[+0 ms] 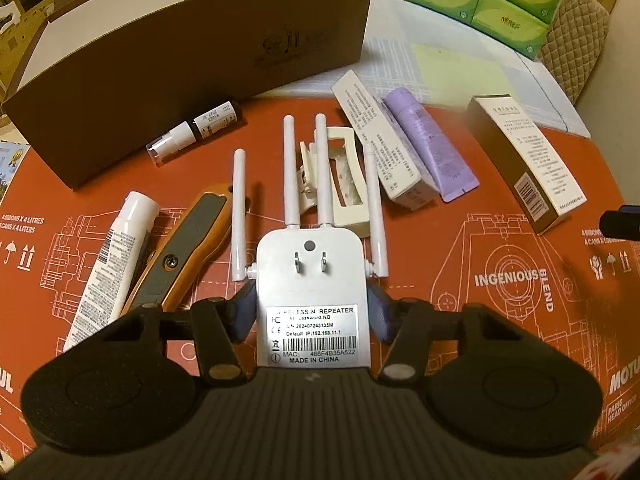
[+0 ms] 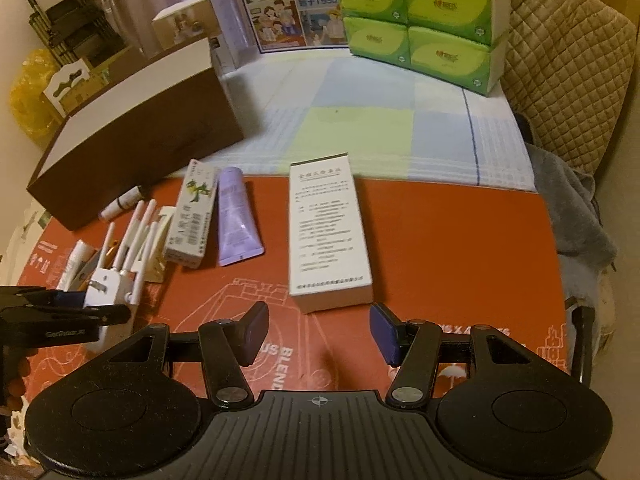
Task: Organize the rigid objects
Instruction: 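Reach the left tool to the white repeater while the right tool reaches the white medicine box, then grasp the white repeater with the left gripper while the right gripper grasps the medicine box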
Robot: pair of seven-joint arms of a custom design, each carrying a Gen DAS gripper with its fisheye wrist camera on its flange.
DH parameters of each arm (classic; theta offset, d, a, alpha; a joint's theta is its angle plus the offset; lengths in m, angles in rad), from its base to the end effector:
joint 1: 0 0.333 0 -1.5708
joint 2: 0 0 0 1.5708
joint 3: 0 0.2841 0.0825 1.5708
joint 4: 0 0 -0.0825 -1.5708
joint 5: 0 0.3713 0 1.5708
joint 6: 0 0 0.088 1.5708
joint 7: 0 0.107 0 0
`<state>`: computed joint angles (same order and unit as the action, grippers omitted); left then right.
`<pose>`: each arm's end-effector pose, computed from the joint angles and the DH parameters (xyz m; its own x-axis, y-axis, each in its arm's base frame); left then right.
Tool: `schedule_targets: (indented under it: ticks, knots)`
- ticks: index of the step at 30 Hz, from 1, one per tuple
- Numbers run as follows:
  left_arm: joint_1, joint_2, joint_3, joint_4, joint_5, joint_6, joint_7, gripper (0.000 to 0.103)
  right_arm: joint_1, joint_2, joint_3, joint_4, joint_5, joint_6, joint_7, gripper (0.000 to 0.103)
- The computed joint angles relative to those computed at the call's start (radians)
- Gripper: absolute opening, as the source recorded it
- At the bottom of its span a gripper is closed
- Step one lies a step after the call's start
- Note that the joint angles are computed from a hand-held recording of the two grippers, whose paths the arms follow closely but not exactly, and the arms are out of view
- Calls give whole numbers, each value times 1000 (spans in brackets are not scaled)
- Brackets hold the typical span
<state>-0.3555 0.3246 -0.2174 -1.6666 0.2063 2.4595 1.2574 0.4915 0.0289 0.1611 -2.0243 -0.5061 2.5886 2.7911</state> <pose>0.5690 -0.3490 0.4485 -0.3585 -0.9332 0.0255 -0.8294 0.3058 -0.4674 0.4613 0.3631 0.4665 -0.1265 -0.9609 -0.2464 -0.8031 0.2450 -0.5431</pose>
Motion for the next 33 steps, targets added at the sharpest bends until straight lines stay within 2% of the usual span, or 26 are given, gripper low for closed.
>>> schedule_targets:
  ticks: [11, 14, 19, 26, 33]
  knots:
    - [2, -72, 15, -67, 59, 53, -81, 52, -14, 60, -25, 60, 18, 16, -97, 53]
    - [-4, -78, 26, -60, 109, 49, -130, 52, -16, 98, -33, 100, 55, 14, -157, 63]
    - [1, -73, 32, -33, 156, 46, -173, 52, -12, 173, -52, 187, 99, -13, -245, 70]
    - [0, -55, 35, 3, 186, 30, -198, 52, 17, 291, -95, 328, 115, -77, -293, 71]
    - [-1, -48, 38, 19, 200, 21, -212, 52, 32, 358, -114, 406, 139, -123, -325, 70]
